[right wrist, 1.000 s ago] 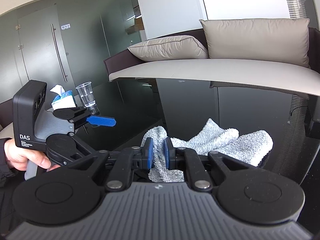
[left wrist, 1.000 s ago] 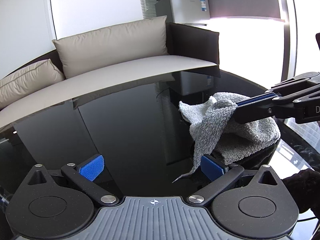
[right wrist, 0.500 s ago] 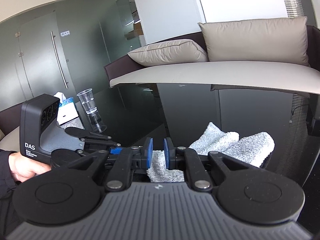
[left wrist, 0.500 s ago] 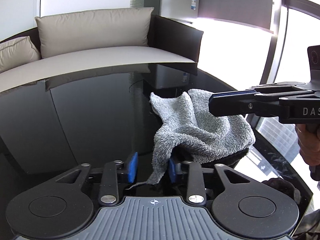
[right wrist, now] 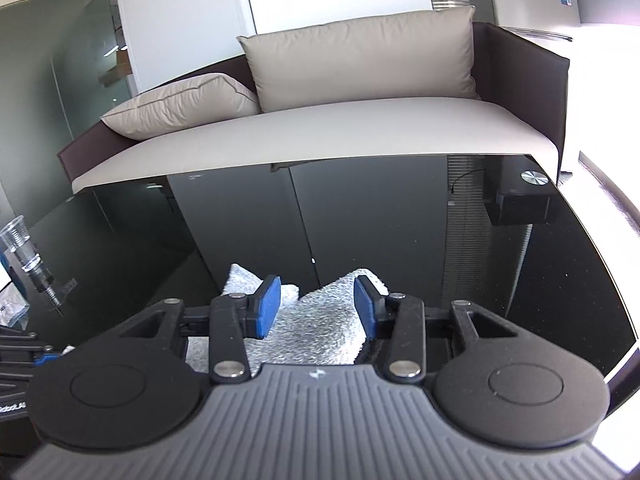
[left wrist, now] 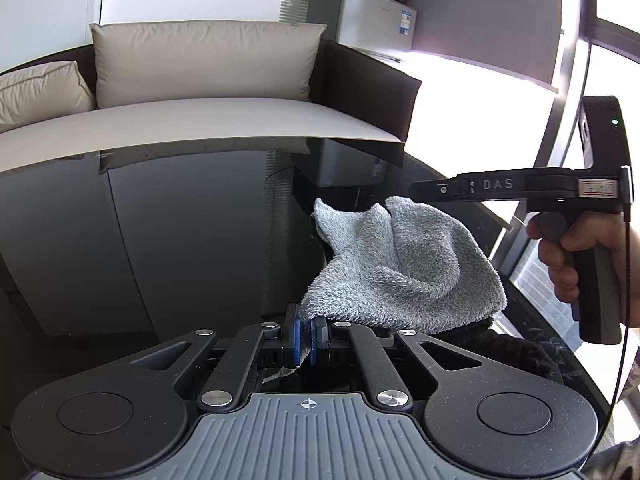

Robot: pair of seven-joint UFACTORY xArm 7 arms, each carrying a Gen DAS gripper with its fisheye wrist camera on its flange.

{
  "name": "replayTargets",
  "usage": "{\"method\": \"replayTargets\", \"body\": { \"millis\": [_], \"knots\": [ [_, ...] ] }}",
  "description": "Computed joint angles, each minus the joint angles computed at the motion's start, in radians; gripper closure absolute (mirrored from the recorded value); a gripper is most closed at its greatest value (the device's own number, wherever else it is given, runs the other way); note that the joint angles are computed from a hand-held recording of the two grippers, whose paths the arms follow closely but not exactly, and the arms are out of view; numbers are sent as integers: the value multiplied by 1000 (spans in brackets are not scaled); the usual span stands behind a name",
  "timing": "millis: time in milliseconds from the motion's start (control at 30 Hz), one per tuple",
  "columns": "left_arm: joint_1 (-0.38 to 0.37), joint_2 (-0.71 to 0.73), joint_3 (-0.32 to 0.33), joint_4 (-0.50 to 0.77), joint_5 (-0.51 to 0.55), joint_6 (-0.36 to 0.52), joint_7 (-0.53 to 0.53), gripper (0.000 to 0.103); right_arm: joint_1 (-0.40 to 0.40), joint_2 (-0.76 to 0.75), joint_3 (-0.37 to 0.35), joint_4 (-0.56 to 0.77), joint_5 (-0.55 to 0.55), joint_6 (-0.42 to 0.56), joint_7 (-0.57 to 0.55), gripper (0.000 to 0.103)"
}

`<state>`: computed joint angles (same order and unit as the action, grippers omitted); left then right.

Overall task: Fold towel
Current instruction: 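Lift the towel edge with the right tool while the left tool grasps another edge, then raise the towel with both tools, shaking it out to unfold it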

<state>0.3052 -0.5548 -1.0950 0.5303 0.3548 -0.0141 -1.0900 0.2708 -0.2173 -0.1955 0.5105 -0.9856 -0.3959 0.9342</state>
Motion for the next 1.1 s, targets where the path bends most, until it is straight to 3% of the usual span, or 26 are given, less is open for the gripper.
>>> {"method": "replayTargets", "body": {
  "millis": [133,267,300,367,400,433,533,667,767,1100],
  "knots": [
    [-10,-6,8,6,-1,14,-6,99,-52,27,106,-12,206,29,-152,60],
    [-36,-10,35,-2,1,27,-14,99,-40,58,119,-5,308,35,-228,60],
    [-38,-10,38,-2,3,29,-17,99,-27,64,109,1,304,44,-229,60],
    [-43,-12,47,-4,6,33,-23,99,46,78,14,31,179,74,-132,69],
    [-44,-11,51,-3,8,36,-26,99,67,84,-18,42,127,77,-91,79],
    [-44,-11,51,-1,11,38,-29,99,62,85,-16,42,117,74,-90,88],
    [-45,-16,54,0,18,43,-39,99,-10,72,70,11,227,60,-198,96],
    [-51,-38,65,-7,19,59,-63,99,-64,22,135,-49,400,16,-318,97],
    [-58,-57,75,-15,21,65,-85,99,-62,-19,131,-79,469,-24,-367,97],
    [-63,-142,113,-15,30,113,-141,99,-1,-126,60,-114,503,-107,-370,98]
  ]
}}
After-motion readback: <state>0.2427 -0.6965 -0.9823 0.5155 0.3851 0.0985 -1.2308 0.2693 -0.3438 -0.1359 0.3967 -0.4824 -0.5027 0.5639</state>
